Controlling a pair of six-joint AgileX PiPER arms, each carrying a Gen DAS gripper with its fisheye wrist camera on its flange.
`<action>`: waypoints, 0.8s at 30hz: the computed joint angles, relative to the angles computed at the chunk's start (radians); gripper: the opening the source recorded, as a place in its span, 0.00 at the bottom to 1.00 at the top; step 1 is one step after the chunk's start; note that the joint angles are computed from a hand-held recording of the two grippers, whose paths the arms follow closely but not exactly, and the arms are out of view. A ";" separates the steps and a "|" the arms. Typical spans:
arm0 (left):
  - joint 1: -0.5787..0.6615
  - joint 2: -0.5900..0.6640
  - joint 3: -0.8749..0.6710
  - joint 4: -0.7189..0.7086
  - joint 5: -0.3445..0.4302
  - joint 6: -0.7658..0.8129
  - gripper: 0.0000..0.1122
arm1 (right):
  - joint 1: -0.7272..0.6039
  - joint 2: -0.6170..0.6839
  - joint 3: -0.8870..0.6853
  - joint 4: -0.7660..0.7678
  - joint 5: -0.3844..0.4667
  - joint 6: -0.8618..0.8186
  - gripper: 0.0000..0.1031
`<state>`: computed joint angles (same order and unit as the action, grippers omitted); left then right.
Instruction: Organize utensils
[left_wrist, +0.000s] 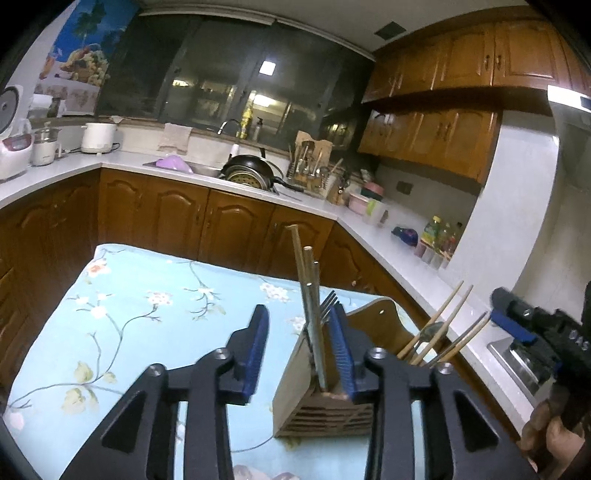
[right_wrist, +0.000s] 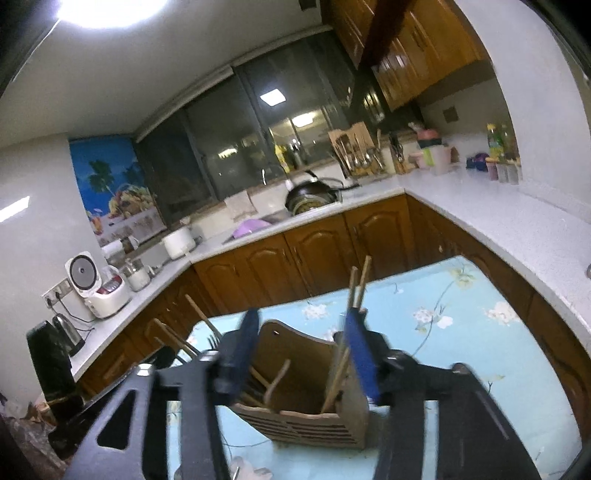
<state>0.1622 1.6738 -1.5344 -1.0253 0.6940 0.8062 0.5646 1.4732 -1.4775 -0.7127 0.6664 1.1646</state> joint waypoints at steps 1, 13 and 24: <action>0.013 -0.018 0.027 -0.022 0.000 0.023 0.41 | 0.021 -0.010 0.006 -0.053 0.016 0.044 0.76; 0.168 -0.260 0.332 -0.100 0.081 0.149 0.63 | 0.176 -0.145 0.217 -0.227 0.094 0.289 0.83; 0.337 -0.496 0.549 -0.057 0.206 0.219 0.70 | 0.410 -0.240 0.465 -0.297 0.245 0.567 0.83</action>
<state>0.4988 1.1777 -0.9852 -1.0827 0.8998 1.0248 0.9742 1.2336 -1.0124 -1.0098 0.9114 1.7321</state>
